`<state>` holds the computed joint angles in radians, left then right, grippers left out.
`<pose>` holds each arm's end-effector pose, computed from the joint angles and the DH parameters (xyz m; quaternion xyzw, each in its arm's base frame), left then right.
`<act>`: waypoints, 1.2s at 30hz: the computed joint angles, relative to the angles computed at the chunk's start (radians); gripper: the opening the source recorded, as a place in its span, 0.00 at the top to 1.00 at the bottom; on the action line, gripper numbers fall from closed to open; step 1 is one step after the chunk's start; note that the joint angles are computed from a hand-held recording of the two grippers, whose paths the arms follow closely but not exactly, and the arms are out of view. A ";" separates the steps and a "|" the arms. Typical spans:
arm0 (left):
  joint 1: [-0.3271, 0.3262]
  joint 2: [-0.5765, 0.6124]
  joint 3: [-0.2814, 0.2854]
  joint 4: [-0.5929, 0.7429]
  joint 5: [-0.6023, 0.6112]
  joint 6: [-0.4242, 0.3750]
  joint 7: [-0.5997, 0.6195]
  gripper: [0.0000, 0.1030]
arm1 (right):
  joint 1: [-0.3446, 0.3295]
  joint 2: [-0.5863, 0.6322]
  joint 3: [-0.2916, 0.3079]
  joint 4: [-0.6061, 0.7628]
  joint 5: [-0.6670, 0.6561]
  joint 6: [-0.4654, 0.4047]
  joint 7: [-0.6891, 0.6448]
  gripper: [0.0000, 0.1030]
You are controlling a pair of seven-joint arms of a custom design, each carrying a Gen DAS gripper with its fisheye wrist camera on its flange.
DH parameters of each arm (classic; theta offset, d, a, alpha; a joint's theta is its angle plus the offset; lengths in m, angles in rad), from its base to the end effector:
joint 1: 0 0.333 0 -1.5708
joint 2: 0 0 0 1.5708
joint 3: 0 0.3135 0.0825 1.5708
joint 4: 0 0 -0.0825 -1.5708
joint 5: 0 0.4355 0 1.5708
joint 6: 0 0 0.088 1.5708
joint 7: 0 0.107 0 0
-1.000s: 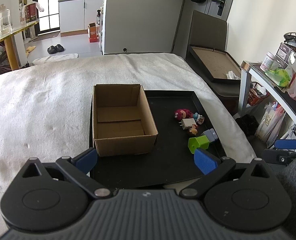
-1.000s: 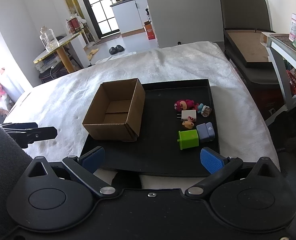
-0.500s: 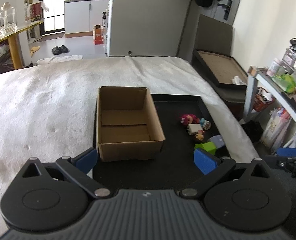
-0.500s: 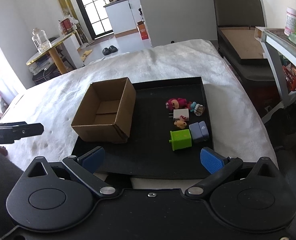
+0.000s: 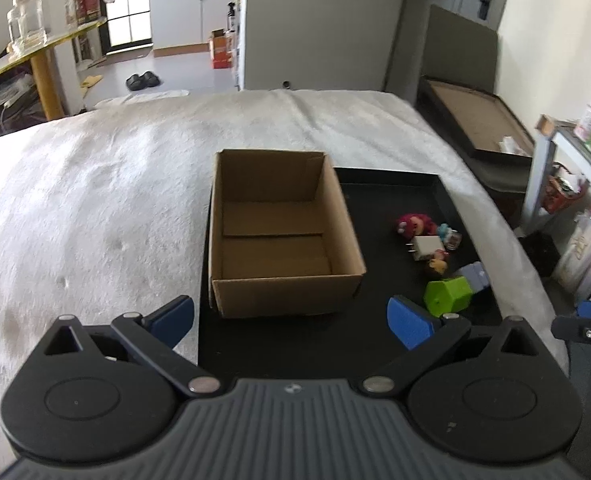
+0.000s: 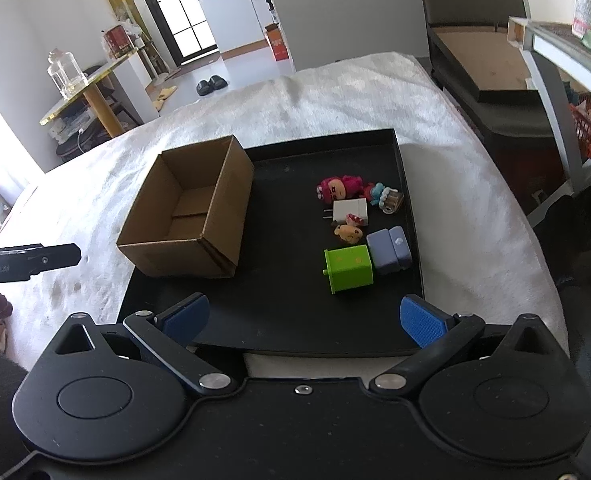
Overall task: Organize rigid objects
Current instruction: 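Move the right gripper to the green hexagonal block and close on it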
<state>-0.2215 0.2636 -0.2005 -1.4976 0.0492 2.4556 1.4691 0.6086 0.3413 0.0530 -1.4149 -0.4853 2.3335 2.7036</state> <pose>0.6819 -0.2861 0.5902 -0.5495 0.7620 -0.2979 0.1696 0.6069 0.4547 0.5620 -0.5774 0.7398 -0.1738 0.2984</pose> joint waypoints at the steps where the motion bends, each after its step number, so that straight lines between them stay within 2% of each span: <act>1: -0.003 0.008 0.003 0.006 0.010 0.001 -0.004 0.01 | -0.004 0.003 0.001 0.000 0.006 0.002 -0.006 0.00; 8: -0.020 0.070 0.017 0.078 0.055 -0.022 -0.053 0.01 | -0.018 0.016 -0.006 -0.009 0.031 0.017 -0.011 0.00; 17: -0.053 0.141 0.047 0.148 0.150 -0.002 -0.120 0.01 | -0.033 0.047 -0.021 -0.012 0.033 0.059 -0.010 0.00; 26: -0.089 0.250 0.086 0.284 0.239 -0.068 -0.211 0.01 | -0.037 0.100 -0.044 0.011 0.030 0.101 -0.033 0.01; 36: -0.099 0.346 0.105 0.381 0.267 -0.086 -0.259 0.03 | -0.045 0.202 -0.058 0.114 0.090 0.078 -0.085 0.15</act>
<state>-0.3207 0.6097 -0.0959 -1.1164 0.3158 2.3698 1.2106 0.5641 0.5429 -0.0046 -1.3005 -0.3953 2.4110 2.6190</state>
